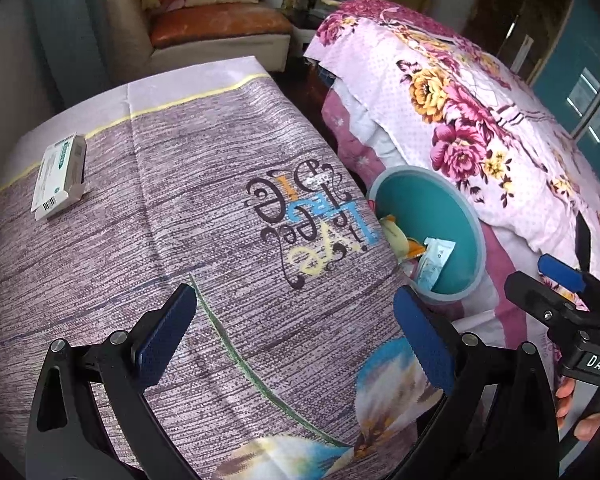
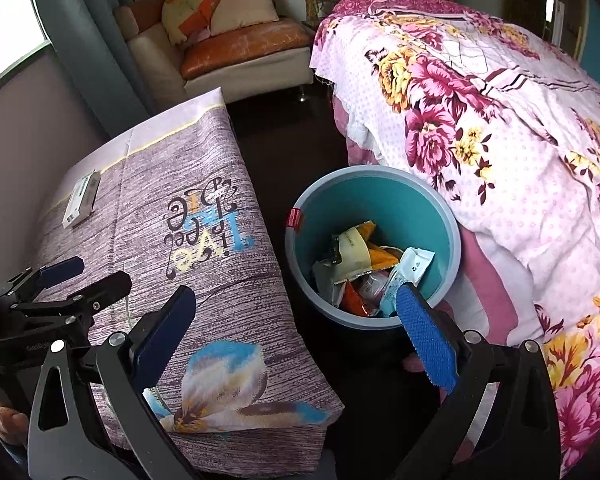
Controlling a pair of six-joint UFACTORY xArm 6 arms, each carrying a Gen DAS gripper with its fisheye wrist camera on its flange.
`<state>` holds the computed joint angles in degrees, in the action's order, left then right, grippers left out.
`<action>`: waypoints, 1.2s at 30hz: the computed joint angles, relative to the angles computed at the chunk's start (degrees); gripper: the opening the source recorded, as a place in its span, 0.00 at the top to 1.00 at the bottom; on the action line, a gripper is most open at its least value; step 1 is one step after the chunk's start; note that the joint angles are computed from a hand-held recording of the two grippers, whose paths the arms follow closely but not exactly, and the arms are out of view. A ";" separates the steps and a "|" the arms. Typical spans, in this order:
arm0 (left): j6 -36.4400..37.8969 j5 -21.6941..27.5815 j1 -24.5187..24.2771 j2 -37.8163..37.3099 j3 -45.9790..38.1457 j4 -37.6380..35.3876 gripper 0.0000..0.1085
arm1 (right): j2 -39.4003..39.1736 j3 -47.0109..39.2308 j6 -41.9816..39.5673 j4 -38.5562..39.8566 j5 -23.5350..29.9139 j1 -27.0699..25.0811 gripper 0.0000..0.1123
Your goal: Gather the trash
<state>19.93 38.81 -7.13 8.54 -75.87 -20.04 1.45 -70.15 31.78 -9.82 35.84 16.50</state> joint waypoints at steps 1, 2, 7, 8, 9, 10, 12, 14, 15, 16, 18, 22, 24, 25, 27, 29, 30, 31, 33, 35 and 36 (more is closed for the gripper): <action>-0.02 -0.28 0.02 0.05 0.07 0.02 0.09 | 0.18 -0.04 -0.07 0.15 0.02 -0.02 0.14; -0.06 -0.47 0.02 0.15 0.10 0.04 0.09 | 0.39 -0.11 -0.30 0.40 0.06 -0.10 0.14; -0.13 -0.44 0.08 1.11 -0.42 0.58 0.09 | 1.31 -0.56 -0.50 0.98 0.31 -0.12 0.14; -0.04 -0.27 0.11 1.24 -0.53 0.52 0.09 | 1.49 -0.58 -0.56 1.12 0.25 -0.14 0.14; -0.12 -0.39 0.11 1.35 -0.54 0.65 0.09 | 1.60 -0.58 -0.64 1.21 0.19 -0.16 0.14; -0.16 -0.47 0.11 1.43 -0.56 0.71 0.09 | 1.75 -0.59 -0.72 1.31 0.13 -0.17 0.14; -0.29 -0.72 0.09 1.53 -0.47 0.91 0.09 | 2.08 -0.67 -0.94 1.58 0.04 -0.26 0.14; -0.28 -0.99 0.09 1.62 -0.36 0.99 0.09 | 2.49 -0.87 -1.03 1.86 0.16 -0.27 0.14; -0.37 -1.12 0.08 1.68 -0.32 1.15 0.09 | 2.55 -0.86 -0.99 1.85 0.17 -0.25 0.14; -0.39 -1.09 0.13 1.81 -0.39 1.27 0.09 | 2.62 -0.99 -1.06 1.90 0.23 -0.27 0.14; -0.39 -1.00 0.19 2.00 -0.47 1.29 0.09 | 2.82 -1.09 -1.10 1.99 0.29 -0.28 0.14; -0.56 -0.83 0.31 2.37 -0.64 1.42 0.09 | 3.27 -1.42 -1.33 2.26 0.50 -0.34 0.14; -0.61 -0.80 0.33 2.53 -0.69 1.61 0.09 | 3.61 -1.73 -1.38 2.39 0.80 -0.24 0.14; -0.66 -0.78 0.33 2.56 -0.68 1.66 0.09 | 3.70 -1.81 -1.34 2.37 0.88 -0.20 0.14; -0.51 -0.73 0.38 2.66 -0.70 1.64 0.09 | 3.79 -1.90 -1.47 2.51 0.97 -0.22 0.14; -0.61 -0.61 0.37 2.66 -0.70 1.69 0.09 | 3.93 -2.00 -1.41 2.49 1.01 -0.17 0.14; -0.56 -0.61 0.39 2.67 -0.68 1.68 0.09 | 4.01 -2.05 -1.57 2.57 1.02 -0.23 0.14; -0.61 -0.66 0.38 2.67 -0.67 1.72 0.09 | 4.09 -2.12 -1.59 2.57 1.05 -0.24 0.14; -0.67 -0.72 0.37 2.67 -0.64 1.75 0.09 | 4.16 -2.14 -1.61 2.63 1.02 -0.22 0.14; -0.59 -0.73 0.38 2.68 -0.60 1.78 0.09 | 4.19 -2.21 -1.54 2.54 1.12 -0.22 0.14; -0.59 -0.73 0.38 2.68 -0.60 1.78 0.09 | 4.27 -2.27 -1.51 2.57 1.13 -0.19 0.14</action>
